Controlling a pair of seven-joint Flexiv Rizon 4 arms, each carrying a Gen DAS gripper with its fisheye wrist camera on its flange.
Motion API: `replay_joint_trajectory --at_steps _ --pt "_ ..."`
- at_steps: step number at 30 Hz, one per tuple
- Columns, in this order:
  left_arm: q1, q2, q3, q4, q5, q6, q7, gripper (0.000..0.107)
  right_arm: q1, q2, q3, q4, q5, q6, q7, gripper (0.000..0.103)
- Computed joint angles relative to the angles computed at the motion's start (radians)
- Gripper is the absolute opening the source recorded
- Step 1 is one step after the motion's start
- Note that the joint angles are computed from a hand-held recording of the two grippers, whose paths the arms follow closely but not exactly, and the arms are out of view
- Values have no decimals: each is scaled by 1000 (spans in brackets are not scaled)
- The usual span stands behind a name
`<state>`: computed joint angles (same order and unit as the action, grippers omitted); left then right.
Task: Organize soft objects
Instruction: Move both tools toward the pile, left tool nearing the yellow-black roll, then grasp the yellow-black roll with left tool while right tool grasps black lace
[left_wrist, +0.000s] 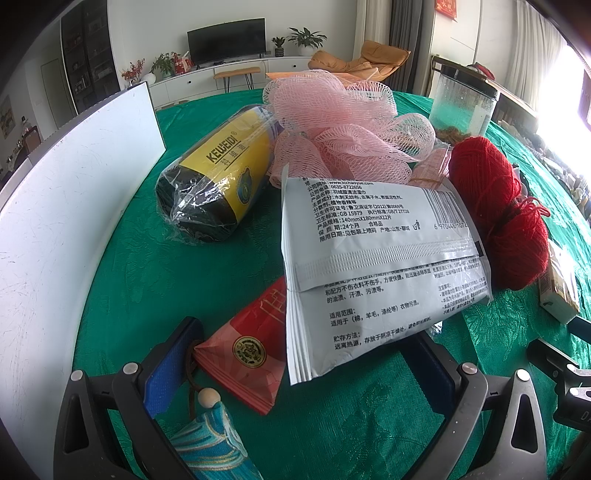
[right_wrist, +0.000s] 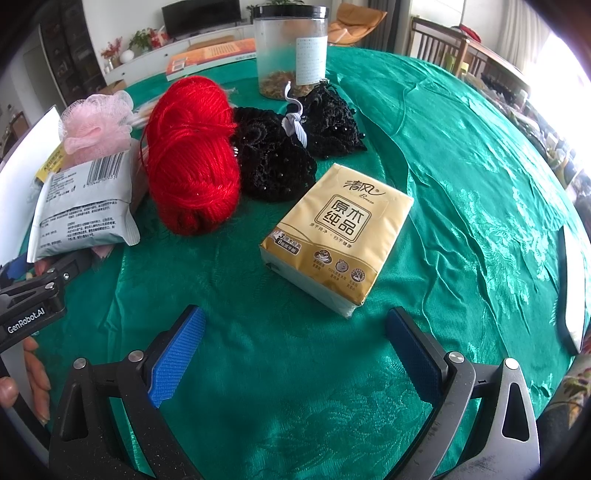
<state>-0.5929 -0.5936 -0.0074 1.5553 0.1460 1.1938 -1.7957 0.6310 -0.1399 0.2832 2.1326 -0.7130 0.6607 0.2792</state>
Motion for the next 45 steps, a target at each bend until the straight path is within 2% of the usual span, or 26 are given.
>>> replay_joint_trajectory --at_steps 14,20,22,26,29,33,35,37,39,41,42,43,45 --pt "-1 6 0 7 3 -3 -1 103 0 1 -1 0 -9 -3 3 99" --pt "49 64 -58 78 -42 -44 93 103 3 0 0 2 -18 -4 11 100" --pt "93 96 -101 129 -91 -31 153 103 3 -1 0 3 -22 -3 16 100" --pt "122 153 -108 168 -135 14 193 103 3 -1 -1 6 -30 -2 22 100" --pt "132 141 -106 87 -152 -18 232 103 4 0 -1 8 -36 -1 27 100" --pt "102 27 -51 -165 -105 -182 222 103 3 1 -1 10 -40 2 30 99" --pt "95 -43 -27 -280 -91 -260 202 103 -6 20 -6 40 -73 54 70 99" --pt "100 -90 -20 -344 -86 -304 197 98 -34 79 -26 120 -239 183 226 97" --pt "111 -122 -27 -379 -95 -330 205 92 -60 159 -21 181 -463 179 447 98" --pt "134 -147 -57 -394 -128 -323 238 92 -111 228 -17 230 -638 186 618 98" --pt "142 -164 -69 -411 -142 -326 260 92 -141 242 -27 236 -658 216 626 98" --pt "140 -184 -72 -439 -147 -342 279 92 -173 239 -49 233 -633 281 579 98" --pt "119 -215 -61 -492 -138 -369 300 92 -257 209 -115 219 -652 477 561 97"
